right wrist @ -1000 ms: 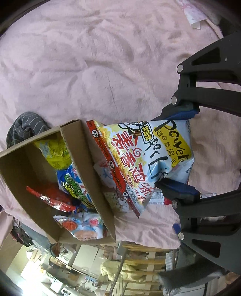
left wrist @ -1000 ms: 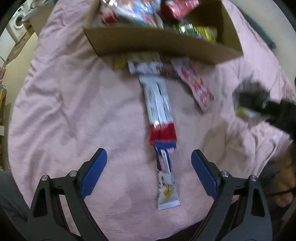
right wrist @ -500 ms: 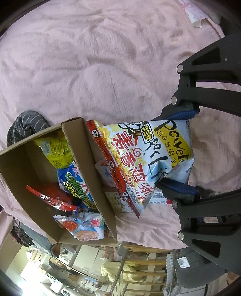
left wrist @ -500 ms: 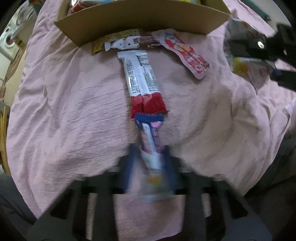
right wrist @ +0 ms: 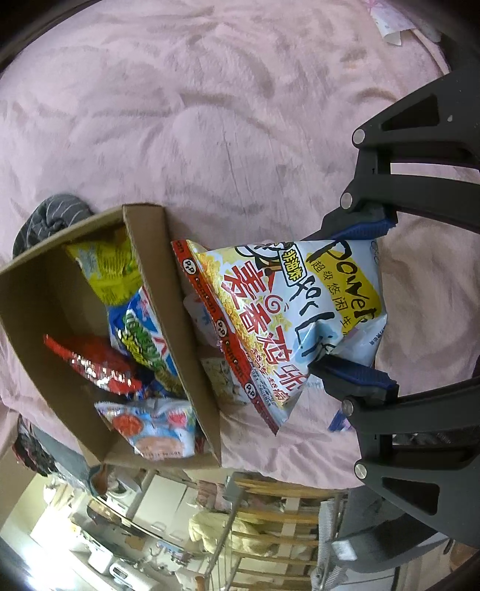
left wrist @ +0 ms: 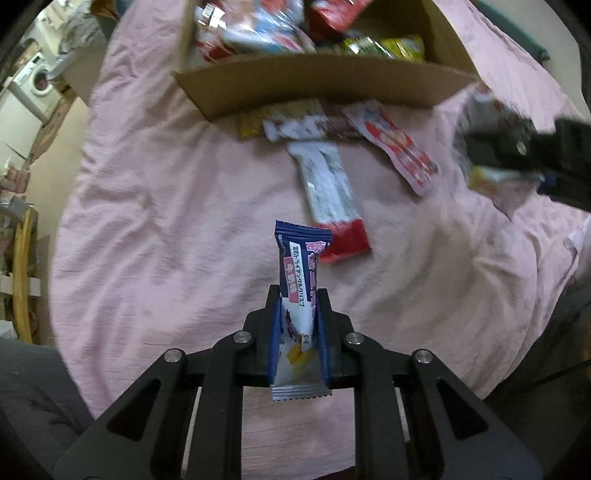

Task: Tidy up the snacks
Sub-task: 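Grasp the blue-white wrapped bar with left tool while right tool holds Dowell bag, then carry both snacks into the box and open both tools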

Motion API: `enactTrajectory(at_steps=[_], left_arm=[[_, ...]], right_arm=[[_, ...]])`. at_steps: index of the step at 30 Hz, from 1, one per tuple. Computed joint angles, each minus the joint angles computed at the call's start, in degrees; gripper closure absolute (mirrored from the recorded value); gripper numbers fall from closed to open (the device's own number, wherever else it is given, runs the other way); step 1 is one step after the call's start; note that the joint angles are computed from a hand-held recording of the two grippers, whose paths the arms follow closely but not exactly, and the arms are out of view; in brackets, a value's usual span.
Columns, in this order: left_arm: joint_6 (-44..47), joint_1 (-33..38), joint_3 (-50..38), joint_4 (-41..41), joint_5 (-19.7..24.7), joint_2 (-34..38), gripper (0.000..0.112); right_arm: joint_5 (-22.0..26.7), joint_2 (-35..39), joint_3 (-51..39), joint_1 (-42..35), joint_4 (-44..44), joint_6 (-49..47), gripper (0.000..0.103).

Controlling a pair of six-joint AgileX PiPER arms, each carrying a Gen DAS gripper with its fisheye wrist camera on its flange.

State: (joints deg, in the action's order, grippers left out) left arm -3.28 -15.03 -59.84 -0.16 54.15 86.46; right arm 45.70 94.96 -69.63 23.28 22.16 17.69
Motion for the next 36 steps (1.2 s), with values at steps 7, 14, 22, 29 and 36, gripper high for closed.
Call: enactTrajectory(at_steps=[7, 14, 22, 29, 36], left_arm=[[-1.5, 3.2, -5.3, 2.8, 2.4, -0.4, 0.098], [-0.2, 7.1, -13.1, 2.2, 2.6, 2.5, 0.098], [0.2, 8.2, -25.3, 0.9, 3.6, 7.7, 0.098], [0.9, 8.3, -35.4, -0.8, 5.0, 13.4, 0.098], [0.9, 6.9, -45.0, -1.5, 6.5, 19.7, 0.098]], right_arm=[[-0.6, -1.3, 0.0, -0.1, 2.2, -1.7, 0.046], [-1.9, -2.9, -0.5, -0.3, 4.5, -4.2, 0.046], [-4.5, -5.5, 1.2, -4.2, 11.0, -9.4, 0.046], [-4.1, -1.9, -4.8, -5.8, 9.7, -9.6, 0.046], [-4.7, 4.6, -14.2, -6.1, 4.9, -7.0, 0.046]])
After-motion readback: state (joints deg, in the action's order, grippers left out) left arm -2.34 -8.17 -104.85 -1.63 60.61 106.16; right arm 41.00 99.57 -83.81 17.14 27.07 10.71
